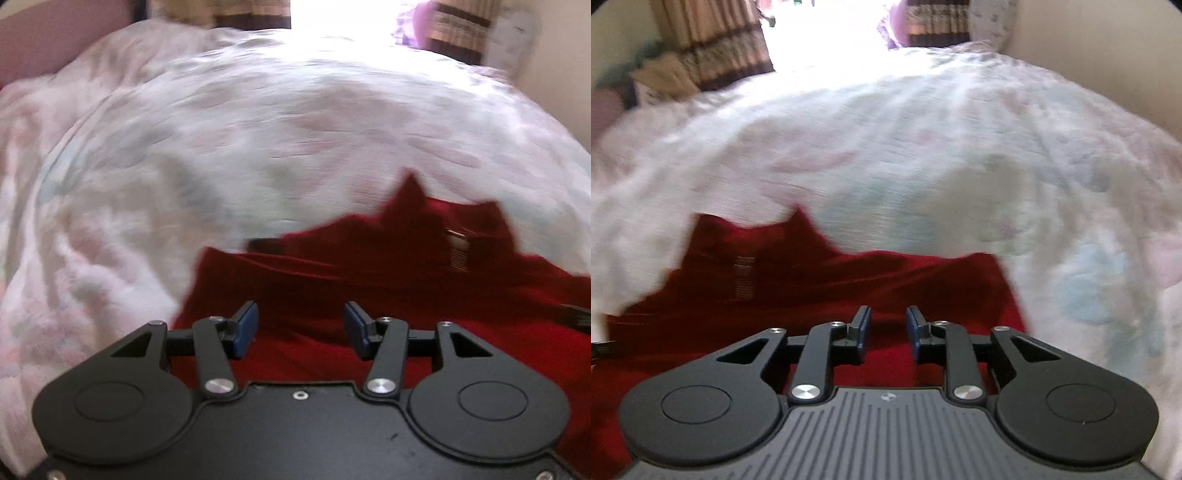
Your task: Fold small clothes
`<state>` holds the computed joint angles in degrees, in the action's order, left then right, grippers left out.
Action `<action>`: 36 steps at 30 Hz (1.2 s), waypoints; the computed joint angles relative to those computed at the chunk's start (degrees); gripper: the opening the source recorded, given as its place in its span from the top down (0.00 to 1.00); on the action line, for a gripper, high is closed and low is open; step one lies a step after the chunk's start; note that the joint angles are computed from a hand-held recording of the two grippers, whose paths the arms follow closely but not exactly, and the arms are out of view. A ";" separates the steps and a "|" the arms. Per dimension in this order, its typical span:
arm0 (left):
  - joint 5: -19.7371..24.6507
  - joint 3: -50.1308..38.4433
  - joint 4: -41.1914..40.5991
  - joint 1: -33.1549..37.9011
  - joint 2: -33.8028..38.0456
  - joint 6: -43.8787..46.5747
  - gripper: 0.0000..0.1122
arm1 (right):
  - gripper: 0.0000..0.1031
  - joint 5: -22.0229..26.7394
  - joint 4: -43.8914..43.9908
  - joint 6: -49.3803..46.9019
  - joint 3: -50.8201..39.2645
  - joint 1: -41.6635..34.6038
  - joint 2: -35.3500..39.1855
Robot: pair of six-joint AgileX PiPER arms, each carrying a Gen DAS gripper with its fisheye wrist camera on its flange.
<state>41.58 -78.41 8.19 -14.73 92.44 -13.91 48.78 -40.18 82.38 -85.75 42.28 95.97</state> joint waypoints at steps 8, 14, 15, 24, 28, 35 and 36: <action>-1.06 7.10 -1.42 -4.09 -1.60 0.41 0.53 | 0.69 1.98 6.11 -8.12 -9.96 6.84 6.93; -2.40 7.98 -2.00 -2.90 -0.39 1.46 0.51 | 0.68 2.48 6.91 -8.77 -10.62 6.90 8.64; -2.24 7.79 -1.42 -2.65 -0.34 0.81 0.51 | 0.68 2.07 7.18 -8.57 -9.92 6.51 8.22; -0.12 6.21 3.57 5.10 0.69 1.66 0.51 | 0.69 4.15 3.32 -1.65 2.39 4.78 -0.58; 1.51 3.45 -1.28 11.91 3.23 7.34 0.50 | 0.98 -1.18 4.61 1.86 12.90 0.48 -8.70; 2.54 2.58 0.79 10.69 2.73 4.39 0.52 | 0.54 12.66 -0.23 7.68 14.25 0.78 -9.74; 3.18 2.06 -0.06 10.71 2.08 4.77 0.52 | 0.52 12.62 -0.13 7.95 14.73 0.76 -9.97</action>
<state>44.76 -76.34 8.13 -4.02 94.52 -9.14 61.40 -40.31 90.32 -71.02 43.04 86.00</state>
